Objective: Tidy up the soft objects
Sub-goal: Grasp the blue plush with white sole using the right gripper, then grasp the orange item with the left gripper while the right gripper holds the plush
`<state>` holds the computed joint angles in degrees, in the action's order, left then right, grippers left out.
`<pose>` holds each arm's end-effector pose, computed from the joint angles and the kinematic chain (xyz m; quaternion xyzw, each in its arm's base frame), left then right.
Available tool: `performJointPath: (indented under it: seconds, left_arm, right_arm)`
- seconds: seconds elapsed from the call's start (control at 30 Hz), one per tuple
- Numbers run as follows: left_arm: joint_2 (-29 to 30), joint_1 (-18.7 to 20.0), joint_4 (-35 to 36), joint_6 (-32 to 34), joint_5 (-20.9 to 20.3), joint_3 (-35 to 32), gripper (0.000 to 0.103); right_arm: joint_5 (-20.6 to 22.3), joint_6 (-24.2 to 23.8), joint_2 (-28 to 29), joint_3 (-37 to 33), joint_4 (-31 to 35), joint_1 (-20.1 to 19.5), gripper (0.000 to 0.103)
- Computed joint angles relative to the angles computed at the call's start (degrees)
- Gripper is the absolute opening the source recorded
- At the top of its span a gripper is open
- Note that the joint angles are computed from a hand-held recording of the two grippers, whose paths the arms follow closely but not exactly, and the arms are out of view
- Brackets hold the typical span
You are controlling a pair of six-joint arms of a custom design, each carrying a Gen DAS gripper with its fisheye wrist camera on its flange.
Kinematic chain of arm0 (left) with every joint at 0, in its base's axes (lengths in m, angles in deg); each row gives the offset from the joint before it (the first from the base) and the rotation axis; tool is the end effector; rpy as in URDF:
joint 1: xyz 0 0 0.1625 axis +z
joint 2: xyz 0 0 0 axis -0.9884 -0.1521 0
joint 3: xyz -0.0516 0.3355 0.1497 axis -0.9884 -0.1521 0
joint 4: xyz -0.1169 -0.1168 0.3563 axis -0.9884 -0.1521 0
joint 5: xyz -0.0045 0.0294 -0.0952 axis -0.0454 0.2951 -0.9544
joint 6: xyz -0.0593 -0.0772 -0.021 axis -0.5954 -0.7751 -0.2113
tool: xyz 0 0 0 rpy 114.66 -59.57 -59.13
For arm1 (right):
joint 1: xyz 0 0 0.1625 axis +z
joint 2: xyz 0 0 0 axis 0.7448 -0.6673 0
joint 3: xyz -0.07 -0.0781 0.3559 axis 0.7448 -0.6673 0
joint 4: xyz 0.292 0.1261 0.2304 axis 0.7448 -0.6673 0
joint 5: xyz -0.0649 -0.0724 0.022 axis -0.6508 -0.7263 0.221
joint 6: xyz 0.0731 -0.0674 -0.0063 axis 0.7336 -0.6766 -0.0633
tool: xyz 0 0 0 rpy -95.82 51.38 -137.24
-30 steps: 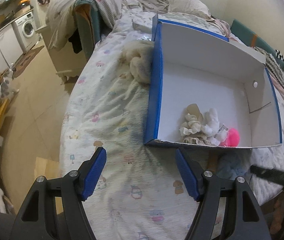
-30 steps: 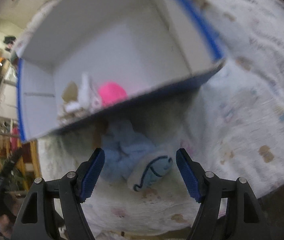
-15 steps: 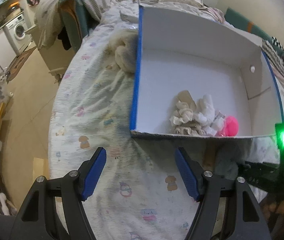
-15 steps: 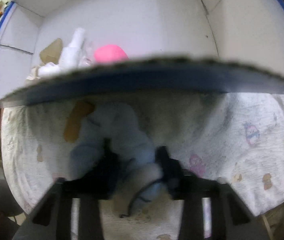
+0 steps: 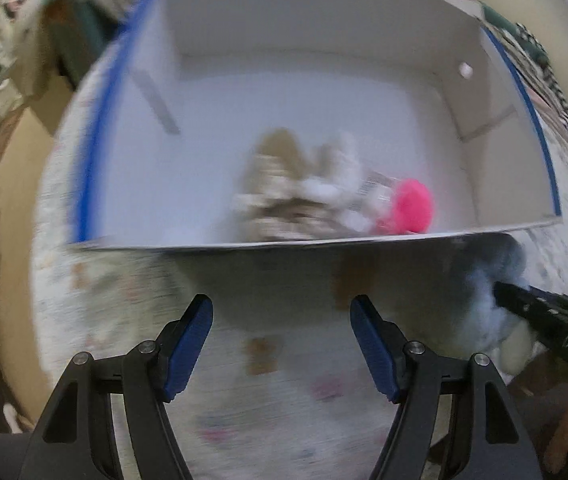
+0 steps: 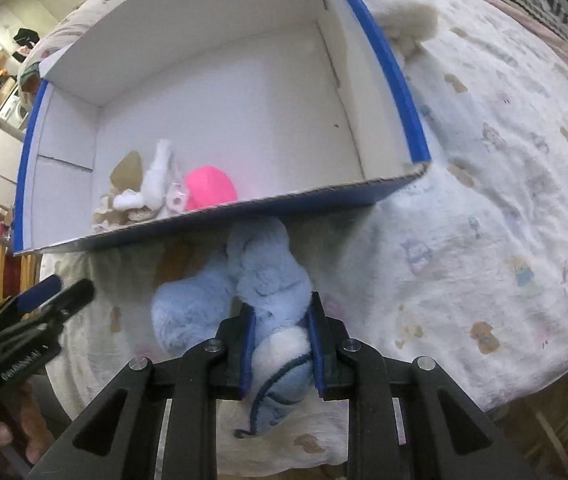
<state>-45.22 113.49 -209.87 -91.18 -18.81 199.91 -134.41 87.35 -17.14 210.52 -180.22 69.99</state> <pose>-0.2792 -0.3855 0.1133 0.3689 0.8900 -0.0178 0.2673 0.2040 -0.2562 0.1753 -0.2621 -0.8746 0.2856 0.2911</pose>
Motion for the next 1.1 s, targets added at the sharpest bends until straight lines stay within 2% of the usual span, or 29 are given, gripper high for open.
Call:
performJointPath:
  seconds: [0.1,0.27,0.3,0.4,0.47,0.57,0.6,0.63,0.7,0.73,0.87,1.1]
  left_arm:
    - [3.7,-1.0,-1.2,0.5,-2.3,-0.8,0.069]
    - [9.1,-1.7,-3.0,1.2,-1.7,-1.9,0.066]
    - [9.9,-1.5,-3.1,1.3,-1.7,-2.1,0.064]
    - [12.4,-0.6,-2.1,1.4,-1.8,-3.3,0.051]
    - [13.2,0.2,-1.6,1.1,-2.3,-3.8,0.050]
    - [13.2,0.3,-2.7,1.6,-2.2,-3.6,0.037]
    - [13.2,0.3,-2.7,2.0,-2.5,-3.6,0.024]
    - [13.1,0.6,-2.6,2.4,-3.8,-3.8,0.015]
    - [13.1,1.5,-1.8,2.9,-6.4,-4.6,0.009]
    - [12.9,1.4,-1.9,2.9,-6.4,-4.5,0.007]
    - [11.5,1.3,-2.0,2.2,-7.6,-4.1,0.006]
    - [6.4,2.2,-1.3,3.1,-5.6,-3.3,0.006]
  right_arm:
    - [0.1,-0.6,-0.7,0.7,-0.9,-0.4,0.025]
    - [0.8,-0.6,1.4,0.4,-2.1,-1.0,0.025]
    - [1.4,-1.4,-0.1,0.9,-1.6,-1.8,0.025]
    - [2.0,-2.0,0.6,1.0,-2.8,-2.7,0.025]
    - [1.8,-2.2,1.0,0.6,-2.9,-2.5,0.025]
    - [2.0,-2.6,2.1,0.2,-3.6,-2.5,0.025]
    - [2.2,-3.0,1.9,0.4,-3.9,-2.8,0.025]
    - [2.3,-3.2,2.1,0.4,-4.1,-2.9,0.025]
    - [2.5,-3.8,2.0,0.6,-4.7,-3.4,0.025]
    - [2.7,-4.0,2.1,0.7,-5.0,-3.5,0.025]
    - [2.9,-5.3,1.8,1.3,-6.2,-4.4,0.025]
    - [2.7,-6.2,3.2,0.2,-7.4,-3.1,0.025]
